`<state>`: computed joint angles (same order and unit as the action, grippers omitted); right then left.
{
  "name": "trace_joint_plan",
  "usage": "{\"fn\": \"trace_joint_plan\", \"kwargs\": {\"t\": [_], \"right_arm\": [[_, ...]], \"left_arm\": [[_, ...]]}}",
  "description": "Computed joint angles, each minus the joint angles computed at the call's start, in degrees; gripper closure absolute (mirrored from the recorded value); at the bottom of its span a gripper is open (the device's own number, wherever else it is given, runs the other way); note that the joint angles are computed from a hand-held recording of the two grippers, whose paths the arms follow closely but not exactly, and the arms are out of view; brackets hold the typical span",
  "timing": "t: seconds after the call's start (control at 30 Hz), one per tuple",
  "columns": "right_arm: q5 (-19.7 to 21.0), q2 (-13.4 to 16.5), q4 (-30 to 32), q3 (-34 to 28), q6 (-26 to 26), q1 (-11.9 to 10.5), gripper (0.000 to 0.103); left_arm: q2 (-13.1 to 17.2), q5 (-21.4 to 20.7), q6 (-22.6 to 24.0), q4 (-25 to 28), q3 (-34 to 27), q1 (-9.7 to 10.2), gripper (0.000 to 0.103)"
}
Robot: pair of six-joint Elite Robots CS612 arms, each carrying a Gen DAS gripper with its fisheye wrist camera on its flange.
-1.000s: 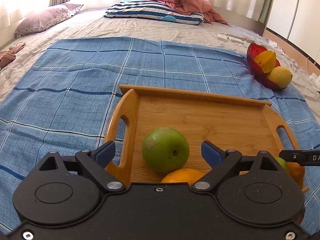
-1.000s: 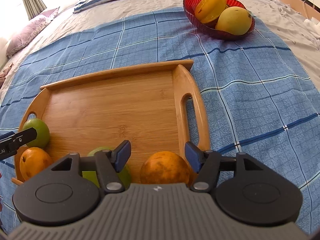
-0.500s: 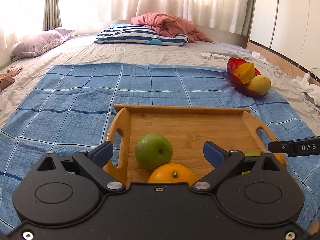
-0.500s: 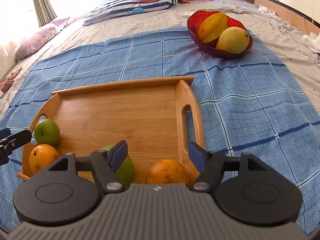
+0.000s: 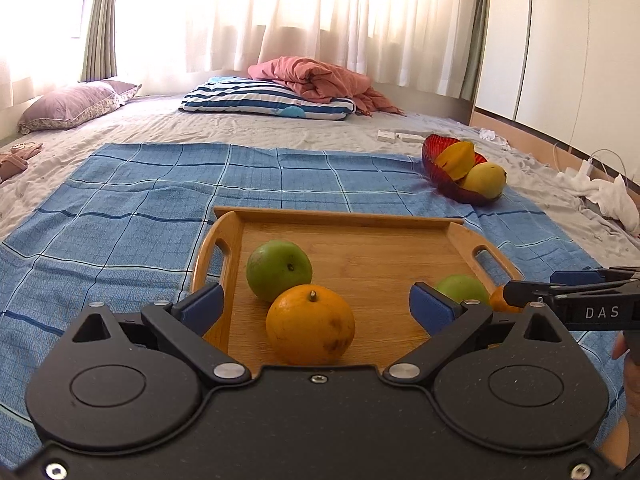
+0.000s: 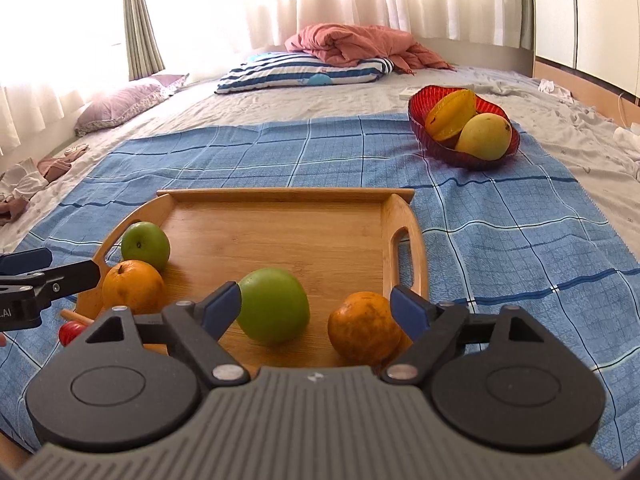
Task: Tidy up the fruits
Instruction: 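Move the left tool toward the red tomato while the right tool approaches the dark purple fruit, then close the left tool on the red tomato while the right tool grasps the dark purple fruit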
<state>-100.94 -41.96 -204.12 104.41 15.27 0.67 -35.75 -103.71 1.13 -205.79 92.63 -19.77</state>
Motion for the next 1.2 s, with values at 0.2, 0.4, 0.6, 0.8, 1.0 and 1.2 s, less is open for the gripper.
{"fn": "trace_joint_plan", "kwargs": {"t": [0.2, 0.4, 0.6, 0.8, 1.0, 1.2], "right_arm": [[-0.57, 2.0, -8.87, 1.6, -2.41, 1.04, 0.01], [-1.72, 4.18, -17.85, 2.81, -4.06, 2.02, 0.002], [-5.25, 7.01, -24.39, 2.81, -6.32, 3.55, 0.0], [-6.7, 8.51, -25.98, 2.89, -6.93, 4.17, 0.0], [-7.27, 9.5, -26.61, 2.77, -5.49, 4.5, 0.0], [-7.71, 10.19, -27.69, 2.45, -5.82, 4.81, 0.0]], "left_arm": [[0.79, 0.72, -0.55, -5.14, 2.04, -0.07, 0.002], [2.3, 2.04, -2.58, -10.56, 3.48, 0.0, 0.0], [3.4, 3.01, -2.8, -13.96, 4.99, -0.06, 0.0], [4.62, 4.32, -0.27, -17.62, 6.18, -0.39, 0.0], [5.53, 5.87, 0.01, -19.03, 6.26, -0.68, 0.0], [5.98, 6.31, 0.3, -19.33, 5.69, -0.75, 0.0]]}}
